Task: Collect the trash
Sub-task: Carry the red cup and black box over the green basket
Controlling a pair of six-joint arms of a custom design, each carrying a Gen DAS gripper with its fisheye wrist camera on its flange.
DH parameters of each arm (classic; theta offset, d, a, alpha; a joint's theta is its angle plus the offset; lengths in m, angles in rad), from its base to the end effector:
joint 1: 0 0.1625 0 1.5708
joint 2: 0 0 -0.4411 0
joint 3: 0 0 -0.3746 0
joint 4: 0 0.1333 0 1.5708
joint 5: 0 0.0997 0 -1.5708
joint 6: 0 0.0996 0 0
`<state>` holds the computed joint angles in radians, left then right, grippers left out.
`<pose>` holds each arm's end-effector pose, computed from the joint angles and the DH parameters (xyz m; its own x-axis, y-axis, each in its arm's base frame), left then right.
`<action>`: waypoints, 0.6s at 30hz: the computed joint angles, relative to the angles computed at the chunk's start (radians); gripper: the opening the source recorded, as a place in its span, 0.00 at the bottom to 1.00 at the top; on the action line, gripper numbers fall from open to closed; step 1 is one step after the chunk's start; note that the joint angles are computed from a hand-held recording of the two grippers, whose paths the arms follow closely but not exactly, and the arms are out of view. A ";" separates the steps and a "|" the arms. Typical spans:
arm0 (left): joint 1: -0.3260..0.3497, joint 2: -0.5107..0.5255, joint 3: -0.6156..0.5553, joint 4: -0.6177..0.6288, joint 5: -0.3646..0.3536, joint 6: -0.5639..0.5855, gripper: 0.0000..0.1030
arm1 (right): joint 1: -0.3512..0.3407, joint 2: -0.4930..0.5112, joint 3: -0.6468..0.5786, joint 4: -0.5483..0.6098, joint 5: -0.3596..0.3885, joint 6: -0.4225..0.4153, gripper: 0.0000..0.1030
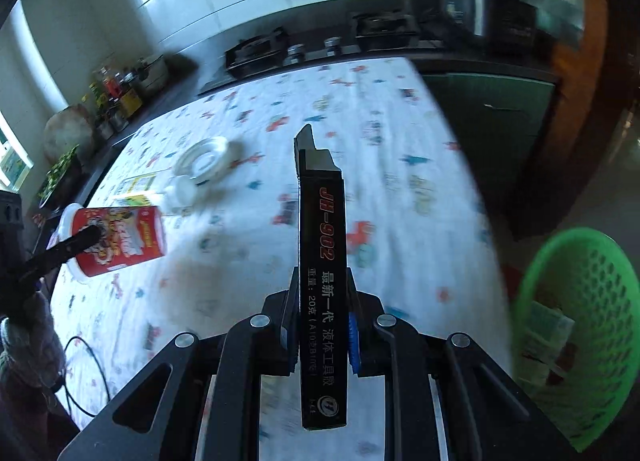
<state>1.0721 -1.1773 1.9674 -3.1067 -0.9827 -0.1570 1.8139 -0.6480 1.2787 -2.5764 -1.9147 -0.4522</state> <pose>-0.1033 -0.5839 0.3105 -0.9544 -0.0344 -0.2964 0.2046 0.6477 -0.7339 0.2849 -0.7344 0.1571 -0.7508 -0.4907 0.4422 -0.6137 0.7657 -0.1923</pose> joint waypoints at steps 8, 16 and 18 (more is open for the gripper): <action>-0.061 0.144 -0.117 0.038 -0.083 0.029 0.04 | -0.093 -0.089 0.047 -0.128 -0.122 -0.012 0.18; -0.082 0.308 -0.268 0.089 -0.196 0.039 0.04 | -0.166 -0.104 0.034 -0.194 -0.227 -0.052 0.19; -0.086 0.345 -0.305 0.106 -0.219 0.040 0.04 | -0.179 -0.111 0.039 -0.203 -0.225 -0.055 0.20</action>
<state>0.9859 -0.8318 1.6622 -3.0006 -1.2021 -0.1174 1.6354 -0.7592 1.3177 -2.7798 -2.1397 -0.5068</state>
